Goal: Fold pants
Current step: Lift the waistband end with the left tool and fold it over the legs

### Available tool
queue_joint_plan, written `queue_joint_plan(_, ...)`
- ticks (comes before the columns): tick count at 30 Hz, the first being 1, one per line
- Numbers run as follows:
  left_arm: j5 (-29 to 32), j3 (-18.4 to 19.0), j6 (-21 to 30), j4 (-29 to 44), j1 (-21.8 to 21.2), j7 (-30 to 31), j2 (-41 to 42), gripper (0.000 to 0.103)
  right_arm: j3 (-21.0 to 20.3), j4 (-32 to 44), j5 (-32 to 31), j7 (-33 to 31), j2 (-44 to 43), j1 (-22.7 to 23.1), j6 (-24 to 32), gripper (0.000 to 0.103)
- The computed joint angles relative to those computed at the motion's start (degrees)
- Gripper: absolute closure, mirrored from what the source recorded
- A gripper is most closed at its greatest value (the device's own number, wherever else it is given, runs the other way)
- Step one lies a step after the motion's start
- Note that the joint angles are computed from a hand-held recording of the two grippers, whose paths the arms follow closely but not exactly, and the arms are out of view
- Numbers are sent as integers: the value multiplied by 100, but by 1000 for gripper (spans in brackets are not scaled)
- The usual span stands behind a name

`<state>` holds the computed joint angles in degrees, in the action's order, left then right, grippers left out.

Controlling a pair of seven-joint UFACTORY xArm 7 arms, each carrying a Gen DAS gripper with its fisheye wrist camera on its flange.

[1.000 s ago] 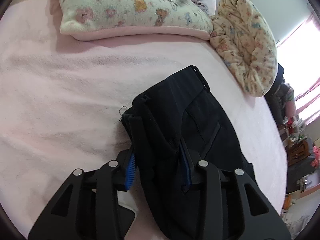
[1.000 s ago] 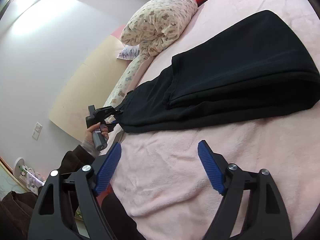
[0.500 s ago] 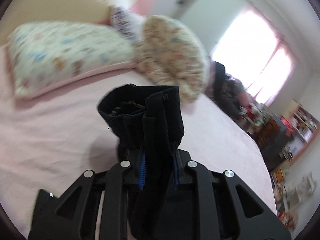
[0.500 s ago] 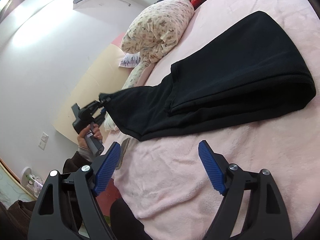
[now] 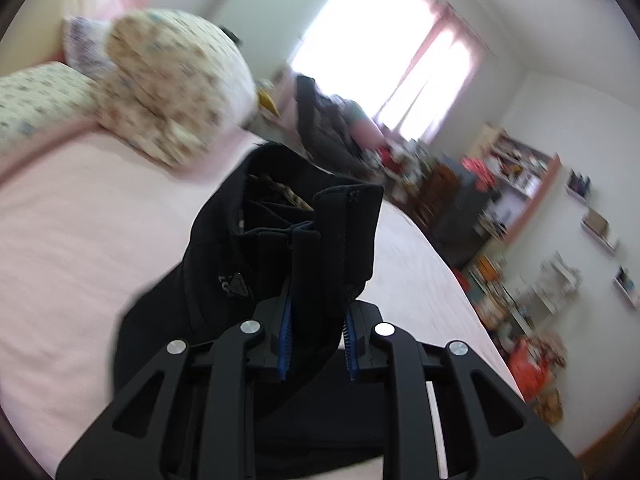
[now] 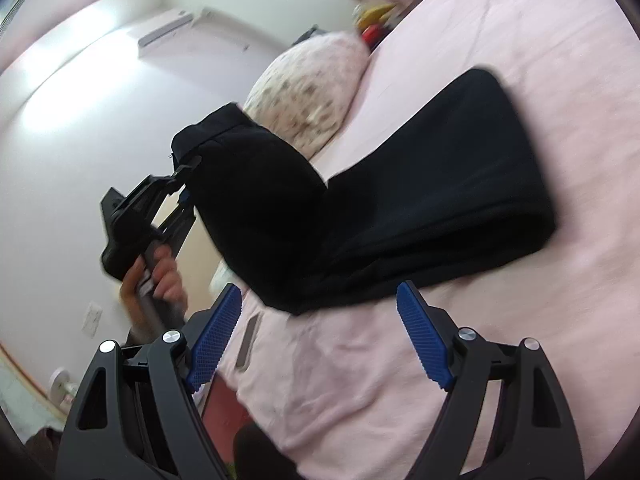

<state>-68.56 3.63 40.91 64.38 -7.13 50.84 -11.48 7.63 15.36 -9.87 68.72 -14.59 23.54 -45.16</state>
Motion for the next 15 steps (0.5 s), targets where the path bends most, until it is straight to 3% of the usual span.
queue_joint_plan(6, 5, -507, -97, -453, -571, -4, 66, 83, 1111, -697, 2460, -713, -1172, -362, 673, 19)
queue_joint_plan(11, -253, -789, -358, -649, -953, 191, 180, 83, 1403, -997, 3145, -696, -1615, -434, 797, 19)
queue_joint_plan(15, 209, -1127, -1084, -890, -1272, 273, 142, 83, 2207, -1026, 4027, -828, -1973, -847, 1134, 19)
